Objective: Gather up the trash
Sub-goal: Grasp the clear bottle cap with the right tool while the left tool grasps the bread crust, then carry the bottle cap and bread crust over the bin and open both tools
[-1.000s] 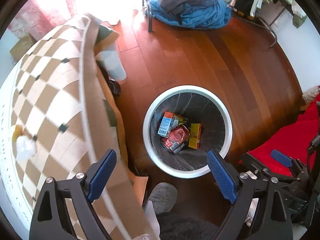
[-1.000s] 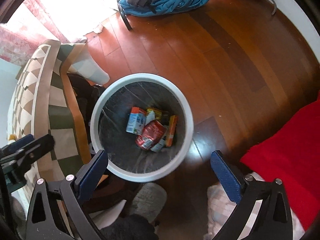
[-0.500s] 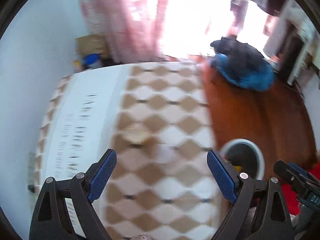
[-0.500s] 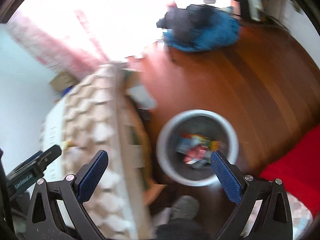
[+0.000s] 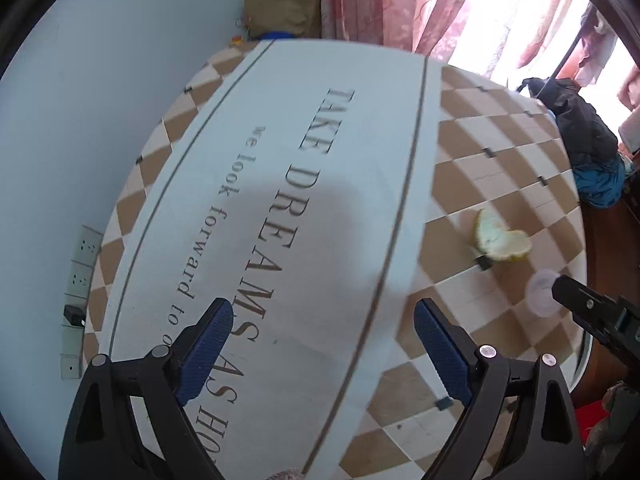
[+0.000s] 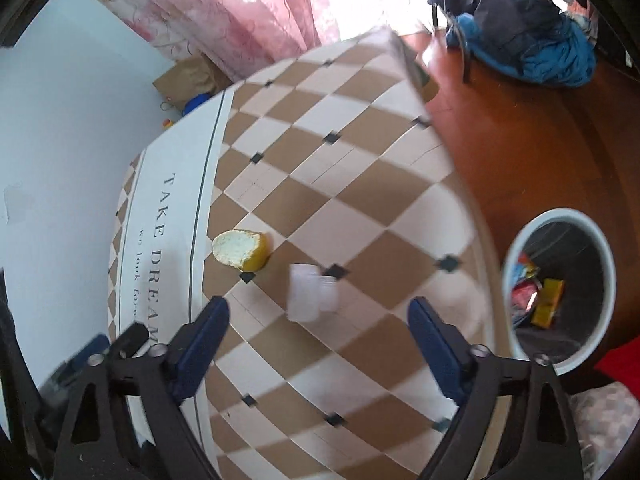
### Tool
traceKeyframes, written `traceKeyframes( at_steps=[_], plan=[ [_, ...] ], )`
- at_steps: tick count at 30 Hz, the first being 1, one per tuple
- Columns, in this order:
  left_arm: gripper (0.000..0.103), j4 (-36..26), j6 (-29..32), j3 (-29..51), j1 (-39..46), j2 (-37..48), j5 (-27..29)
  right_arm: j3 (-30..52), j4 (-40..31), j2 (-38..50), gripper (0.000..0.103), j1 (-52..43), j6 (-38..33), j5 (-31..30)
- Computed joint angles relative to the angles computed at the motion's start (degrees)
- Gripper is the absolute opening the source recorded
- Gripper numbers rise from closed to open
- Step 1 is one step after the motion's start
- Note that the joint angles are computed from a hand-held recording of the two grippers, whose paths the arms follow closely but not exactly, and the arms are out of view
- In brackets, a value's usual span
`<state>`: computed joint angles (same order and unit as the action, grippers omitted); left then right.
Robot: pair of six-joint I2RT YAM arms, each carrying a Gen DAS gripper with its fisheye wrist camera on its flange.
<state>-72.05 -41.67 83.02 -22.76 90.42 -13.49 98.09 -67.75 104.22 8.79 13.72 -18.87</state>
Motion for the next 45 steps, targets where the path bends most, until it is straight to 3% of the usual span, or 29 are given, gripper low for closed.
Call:
traceKeyframes(
  at_steps=[3, 5, 7, 12, 17, 21, 22, 24, 25, 26, 37, 42, 45],
  plan=[
    [0.093, 2.0, 0.9, -0.9, 0.5, 0.4, 1.6, -0.6, 2.2, 2.7, 0.078, 2.2, 2.9, 0.4],
    [0.093, 3.4, 1.3, -0.6, 0.6, 1.4, 3.0, -1.0, 3.3, 3.9, 0.061, 3.1, 3.7, 1.2],
    [0.092, 5.0, 1.4, 0.7, 0.5, 3.4, 4.5, -0.6, 3.8, 5.2, 0.031, 4.3, 3.4, 2.1],
    [0.092, 8.9, 3.4, 7.1, -0.4, 11.1, 8.1, -0.6, 4.7, 4.0, 0.031, 3.6, 1.3, 5.0],
    [0.089, 10.8, 6.7, 13.7, -2.2, 17.9, 8.1, 2.7, 3.0, 5.9, 0.031, 0.7, -0.7, 7.6],
    [0.058, 9.9, 9.4, 18.7, -3.9, 22.5, 7.1, 4.3, 2.7, 7.4, 0.031, -0.8, -2.5, 10.4],
    [0.042, 9.9, 10.0, 19.5, -4.4, 23.1, 6.6, 4.1, 3.1, 7.3, 0.031, -0.8, -2.9, 11.3],
    [0.027, 9.7, 10.8, 20.4, -5.1, 23.9, 5.5, 4.1, 3.4, 7.5, 0.031, -1.1, -3.5, 12.1],
    [0.013, 9.8, 11.1, 20.4, -5.6, 23.9, 4.7, 4.0, 3.5, 7.5, 0.031, -1.1, -3.7, 12.2],
    [0.009, 9.6, 11.3, 20.7, -6.0, 24.1, 3.7, 4.1, 3.6, 7.6, 0.031, -1.2, -4.0, 12.5],
    [0.004, 7.0, 10.2, 15.1, -10.5, 12.9, -4.3, 1.7, 4.5, 2.5, 0.031, 0.0, -7.2, 14.2],
    [0.004, 2.8, 8.4, 17.7, -14.4, 8.9, -8.5, -1.4, 4.7, -5.0, 0.031, 0.0, -9.0, 15.2],
    [0.004, -2.1, 6.4, 25.0, -18.6, 9.5, -11.1, -1.4, 3.0, -9.4, 0.031, -2.1, -10.6, 14.5]
  ],
)
